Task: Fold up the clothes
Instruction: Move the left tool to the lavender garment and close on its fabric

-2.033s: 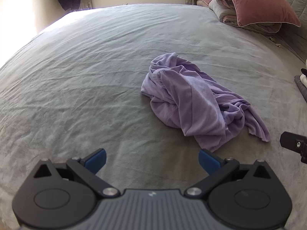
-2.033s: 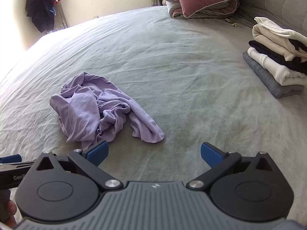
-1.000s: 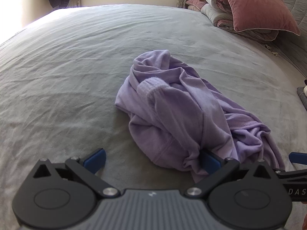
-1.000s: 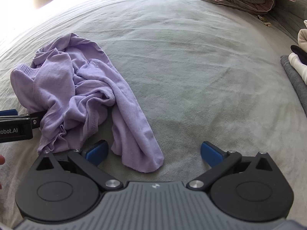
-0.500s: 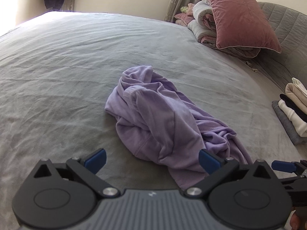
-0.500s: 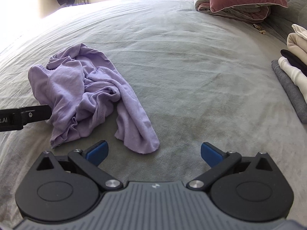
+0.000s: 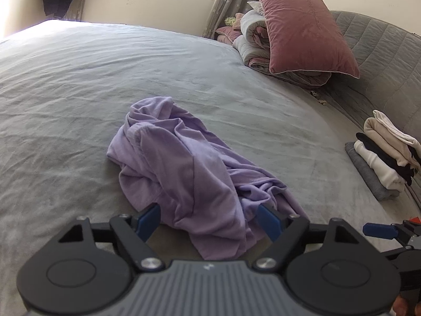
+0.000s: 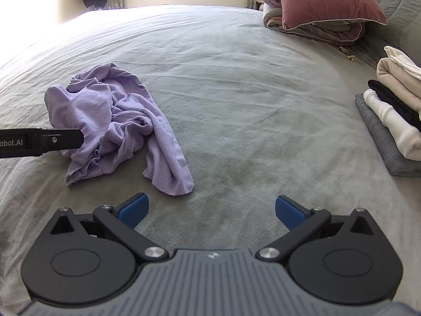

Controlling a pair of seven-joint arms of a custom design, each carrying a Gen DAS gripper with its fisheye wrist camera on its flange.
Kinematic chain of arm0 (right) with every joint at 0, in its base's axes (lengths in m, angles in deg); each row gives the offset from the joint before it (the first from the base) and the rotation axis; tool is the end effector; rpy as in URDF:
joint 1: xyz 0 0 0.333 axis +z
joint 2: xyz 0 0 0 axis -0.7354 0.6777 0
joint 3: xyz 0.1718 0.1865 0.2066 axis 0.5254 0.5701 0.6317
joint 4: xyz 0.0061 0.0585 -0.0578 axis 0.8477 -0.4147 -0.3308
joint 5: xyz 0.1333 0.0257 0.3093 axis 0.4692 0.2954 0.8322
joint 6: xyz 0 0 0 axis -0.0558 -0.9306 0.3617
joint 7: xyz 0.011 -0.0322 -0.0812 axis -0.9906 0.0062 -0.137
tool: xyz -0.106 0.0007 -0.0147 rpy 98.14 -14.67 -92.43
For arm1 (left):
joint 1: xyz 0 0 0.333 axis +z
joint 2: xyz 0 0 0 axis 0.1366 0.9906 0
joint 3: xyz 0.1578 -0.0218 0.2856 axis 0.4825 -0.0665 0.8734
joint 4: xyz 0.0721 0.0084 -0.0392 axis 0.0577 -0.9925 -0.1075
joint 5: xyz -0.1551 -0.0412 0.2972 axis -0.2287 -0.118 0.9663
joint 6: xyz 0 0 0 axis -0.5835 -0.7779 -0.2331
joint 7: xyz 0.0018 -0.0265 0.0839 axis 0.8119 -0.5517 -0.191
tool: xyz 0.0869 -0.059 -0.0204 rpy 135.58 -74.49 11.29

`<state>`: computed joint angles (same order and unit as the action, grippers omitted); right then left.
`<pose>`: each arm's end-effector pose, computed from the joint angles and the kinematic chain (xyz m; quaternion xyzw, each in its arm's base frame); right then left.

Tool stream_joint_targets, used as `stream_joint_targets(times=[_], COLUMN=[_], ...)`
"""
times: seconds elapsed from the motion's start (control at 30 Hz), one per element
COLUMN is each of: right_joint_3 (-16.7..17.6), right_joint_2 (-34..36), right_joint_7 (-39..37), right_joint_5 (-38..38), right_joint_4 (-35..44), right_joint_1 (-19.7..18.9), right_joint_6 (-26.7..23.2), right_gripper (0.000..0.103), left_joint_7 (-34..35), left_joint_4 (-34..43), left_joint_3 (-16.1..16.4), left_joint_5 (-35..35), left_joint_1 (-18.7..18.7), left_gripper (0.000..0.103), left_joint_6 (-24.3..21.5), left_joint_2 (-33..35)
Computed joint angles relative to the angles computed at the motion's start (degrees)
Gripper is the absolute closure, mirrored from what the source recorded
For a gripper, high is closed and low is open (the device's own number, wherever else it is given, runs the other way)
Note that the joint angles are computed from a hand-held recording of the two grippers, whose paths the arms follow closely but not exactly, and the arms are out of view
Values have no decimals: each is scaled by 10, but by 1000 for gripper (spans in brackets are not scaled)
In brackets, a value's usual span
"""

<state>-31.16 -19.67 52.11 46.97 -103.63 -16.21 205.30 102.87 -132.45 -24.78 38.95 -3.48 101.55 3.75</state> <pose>0.6237 0.3268 0.4691 -0.6787 0.6383 -0.2609 0.2527 0.6605 -0.2428 0.4586 -0.6068 0.6657 -0.4060 0.1542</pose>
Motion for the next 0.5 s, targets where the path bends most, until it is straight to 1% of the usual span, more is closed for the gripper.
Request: stream_joint_targets(times=[0.03, 0.07, 0.13, 0.17, 0.23, 0.3, 0.33, 0.4, 0.47, 0.5], right_joint_3=[-1, -2, -1, 0, 1, 3, 3, 4, 3, 3], right_joint_2=[-2, -3, -7, -8, -11, -12, -12, -12, -12, -11], right_joint_7=[4, 9, 15, 18, 24, 28, 31, 36, 39, 41], right_joint_5=[1, 2, 6, 9, 16, 24, 28, 34, 38, 41], right_joint_4=[-2, -5, -9, -11, -14, -15, -14, -13, -11, -9], right_joint_1=[0, -1, -3, -5, -8, -11, -11, -12, -13, -13], right_joint_6=[3, 7, 12, 16, 23, 28, 30, 34, 36, 37], right_gripper=[0, 0, 0, 0, 0, 0, 0, 0, 0, 0], left_joint_7=[5, 10, 17, 21, 29, 39, 44, 54, 63, 68], left_joint_4=[-1, -2, -3, -4, -4, -4, -4, -5, -8, -10], left_joint_3=[-6, -12, -19, -23, -30, -42, -49, -57, -60, -64], left_joint_5=[-1, -2, -3, -5, -8, -14, -18, -25, -30, -32], left_joint_1=[4, 8, 12, 14, 19, 27, 32, 37, 39, 41], left_gripper=[32, 37, 42, 49, 55, 73, 76, 87, 94, 95], left_joint_6=[4, 7, 11, 11, 11, 9, 6, 3, 4, 4], left_joint_2=[1, 1, 3, 3, 5, 6, 6, 6, 4, 3])
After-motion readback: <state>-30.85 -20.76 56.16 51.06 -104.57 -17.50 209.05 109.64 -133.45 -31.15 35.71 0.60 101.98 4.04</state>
